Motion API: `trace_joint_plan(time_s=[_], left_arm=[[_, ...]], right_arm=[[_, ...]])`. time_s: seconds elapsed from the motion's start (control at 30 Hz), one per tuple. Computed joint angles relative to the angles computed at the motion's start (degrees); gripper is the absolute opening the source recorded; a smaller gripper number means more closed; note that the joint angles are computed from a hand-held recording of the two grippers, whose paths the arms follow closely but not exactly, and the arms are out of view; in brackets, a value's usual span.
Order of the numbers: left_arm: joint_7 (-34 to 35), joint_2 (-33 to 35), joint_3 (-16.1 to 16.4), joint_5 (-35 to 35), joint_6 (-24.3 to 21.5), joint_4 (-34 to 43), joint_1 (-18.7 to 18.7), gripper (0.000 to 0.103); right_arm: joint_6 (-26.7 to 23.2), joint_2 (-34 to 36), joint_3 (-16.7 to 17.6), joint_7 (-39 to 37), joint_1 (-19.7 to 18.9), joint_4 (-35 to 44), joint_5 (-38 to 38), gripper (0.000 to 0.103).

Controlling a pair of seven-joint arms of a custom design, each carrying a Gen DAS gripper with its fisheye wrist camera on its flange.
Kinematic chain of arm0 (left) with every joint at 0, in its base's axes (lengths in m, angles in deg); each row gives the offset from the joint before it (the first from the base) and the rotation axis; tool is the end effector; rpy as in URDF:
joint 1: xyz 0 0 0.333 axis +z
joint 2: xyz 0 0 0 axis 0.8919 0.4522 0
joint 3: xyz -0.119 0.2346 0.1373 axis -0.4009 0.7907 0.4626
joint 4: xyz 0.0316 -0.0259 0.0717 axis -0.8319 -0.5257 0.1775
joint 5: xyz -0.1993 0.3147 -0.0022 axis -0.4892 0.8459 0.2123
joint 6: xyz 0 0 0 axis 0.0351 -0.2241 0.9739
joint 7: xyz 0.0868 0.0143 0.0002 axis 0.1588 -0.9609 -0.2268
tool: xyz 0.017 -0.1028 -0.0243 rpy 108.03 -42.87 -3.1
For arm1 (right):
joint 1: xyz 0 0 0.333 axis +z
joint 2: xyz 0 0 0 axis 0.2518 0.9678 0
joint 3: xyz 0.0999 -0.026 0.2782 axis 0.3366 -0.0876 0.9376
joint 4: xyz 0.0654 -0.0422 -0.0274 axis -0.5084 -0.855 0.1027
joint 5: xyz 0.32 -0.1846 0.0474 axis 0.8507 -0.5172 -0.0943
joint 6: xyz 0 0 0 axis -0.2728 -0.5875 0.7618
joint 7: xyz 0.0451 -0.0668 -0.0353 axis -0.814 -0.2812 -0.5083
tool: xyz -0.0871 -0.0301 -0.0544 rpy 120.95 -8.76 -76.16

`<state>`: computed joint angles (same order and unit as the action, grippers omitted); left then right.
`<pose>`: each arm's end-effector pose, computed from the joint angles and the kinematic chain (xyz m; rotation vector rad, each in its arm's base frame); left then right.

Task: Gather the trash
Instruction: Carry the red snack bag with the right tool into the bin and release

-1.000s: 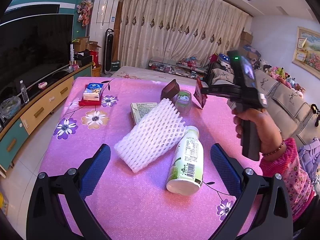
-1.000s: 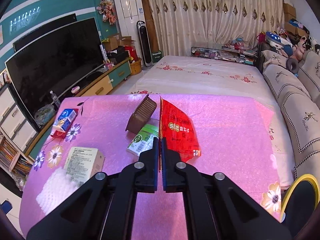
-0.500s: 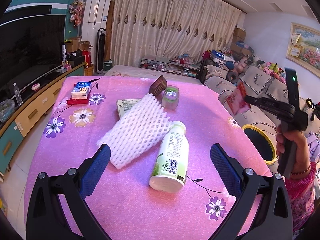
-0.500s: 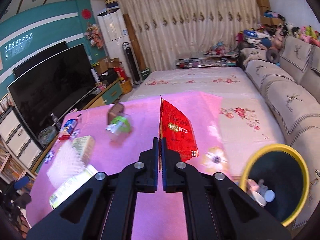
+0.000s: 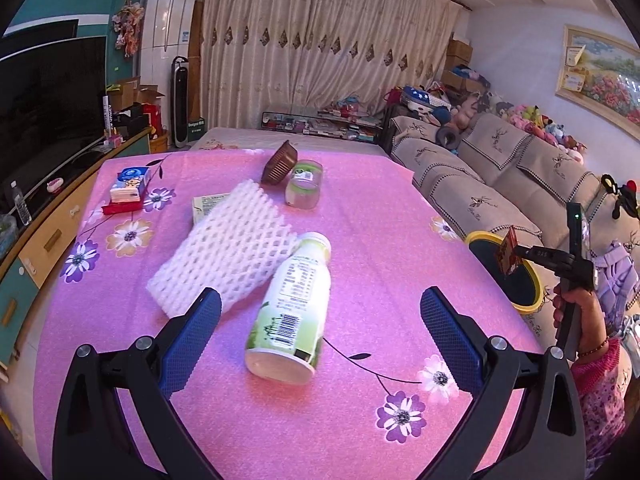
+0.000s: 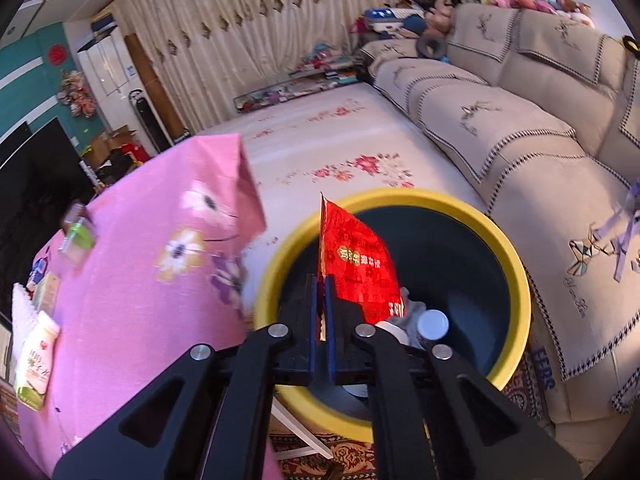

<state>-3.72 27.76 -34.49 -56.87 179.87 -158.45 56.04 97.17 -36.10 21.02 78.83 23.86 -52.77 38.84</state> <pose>0.3444 -0.2447 0.5645 -1.7599 1.6652 -0.9991 0.4887 0.1205 0.5596 -1.5704 1.8534 -0.5144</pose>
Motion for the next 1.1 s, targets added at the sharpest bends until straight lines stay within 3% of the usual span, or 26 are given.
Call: trace_joint_plan(time_s=[0.07, 0.17, 0.6, 0.93, 1.1], left_arm=[[0.45, 0.68, 0.12, -0.08, -0.02, 0.37, -0.4, 0.098], [1.0, 1.22, 0.67, -0.56, 0.12, 0.53, -1.04, 0.098], [8.99, 4.79, 6.32, -6.74, 4.63, -1.27, -4.59, 0.098], [7.26, 10.67, 2.26, -3.05, -0.45, 3.07, -0.32, 0.098], [4.52, 12.8, 1.87, 0.52, -2.05, 4.46, -0.2, 0.096]], right_arm=[[0.17, 0.43, -0.53, -0.16, -0.03, -0.54, 0.59, 0.009], [0.77, 0.33, 0.07, 1.72, -1.03, -1.4, -0.67, 0.028], [0.34, -0.6, 0.88, 3.28, 0.0, -1.39, -2.97, 0.029], [0.29, -0.5, 0.58, 1.63, 0.98, -1.26, -1.14, 0.029], [0.57, -0.5, 0.17, 0.53, 1.25, -1.55, 0.04, 0.029]])
